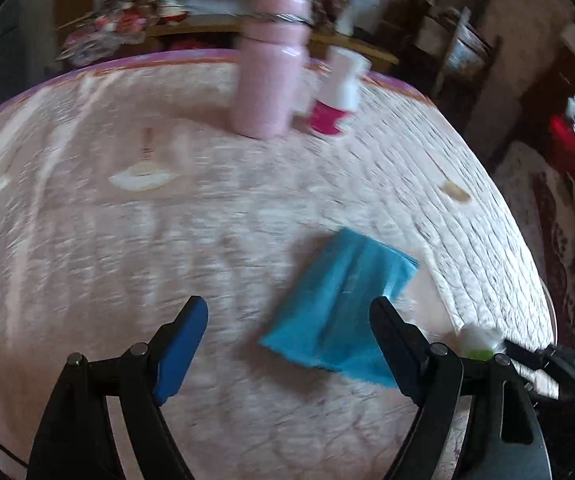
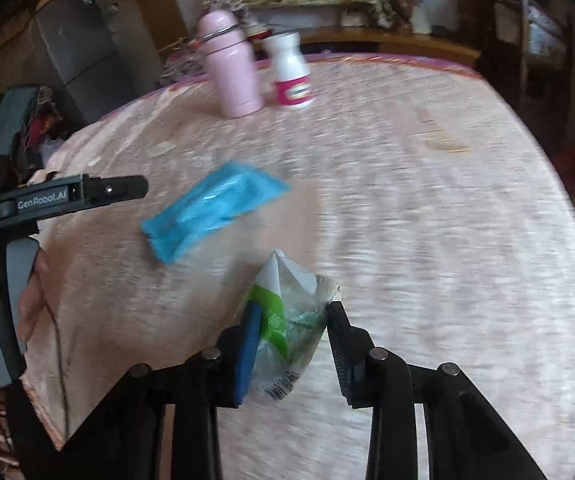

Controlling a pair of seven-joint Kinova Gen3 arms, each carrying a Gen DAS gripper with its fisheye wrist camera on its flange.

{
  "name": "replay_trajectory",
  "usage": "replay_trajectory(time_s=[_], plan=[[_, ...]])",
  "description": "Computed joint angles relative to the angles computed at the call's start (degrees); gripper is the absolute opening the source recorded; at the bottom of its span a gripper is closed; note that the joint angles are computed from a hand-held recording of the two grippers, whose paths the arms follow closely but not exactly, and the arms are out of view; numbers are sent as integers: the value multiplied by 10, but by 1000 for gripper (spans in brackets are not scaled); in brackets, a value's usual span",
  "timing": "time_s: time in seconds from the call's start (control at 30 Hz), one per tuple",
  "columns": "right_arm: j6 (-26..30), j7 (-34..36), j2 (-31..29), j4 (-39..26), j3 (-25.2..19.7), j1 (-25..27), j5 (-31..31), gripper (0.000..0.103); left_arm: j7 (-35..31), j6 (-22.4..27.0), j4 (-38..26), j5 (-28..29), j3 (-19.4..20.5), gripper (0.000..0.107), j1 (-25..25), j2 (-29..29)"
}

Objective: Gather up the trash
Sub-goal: 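Grasp the blue wet-wipe packet with the left gripper while the right grasps the white-green tissue pack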

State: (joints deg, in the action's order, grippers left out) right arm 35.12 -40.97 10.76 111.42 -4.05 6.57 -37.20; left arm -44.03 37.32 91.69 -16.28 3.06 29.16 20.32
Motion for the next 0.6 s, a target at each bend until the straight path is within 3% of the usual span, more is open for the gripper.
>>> replay_trajectory(time_s=[0.1,0.13,0.17,0.23,0.33,0.47,0.6], plan=[[9,-18,2,-9,32,-8,25,40,-21,31,-46,-2,5,84,5,40],[17,-10,7,-14,31,3,15,60,-24,40,-59,-5,3,84,11,51],[33,-1,13,-19,23,24,-5,74,-25,42,-65,-6,1,84,15,58],[49,21,16,-17,6,61,-50,76,-31,46,-77,-2,0,84,16,68],[43,13,14,-5,13,57,-70,76,-38,75,-104,-2,-3,84,27,85],[13,-41,22,2,5,28,-33,76,-44,109,-130,-23,-13,84,52,103],[-70,-64,3,32,-1,-19,14,75,-19,93,-110,-33,-23,77,63,91]])
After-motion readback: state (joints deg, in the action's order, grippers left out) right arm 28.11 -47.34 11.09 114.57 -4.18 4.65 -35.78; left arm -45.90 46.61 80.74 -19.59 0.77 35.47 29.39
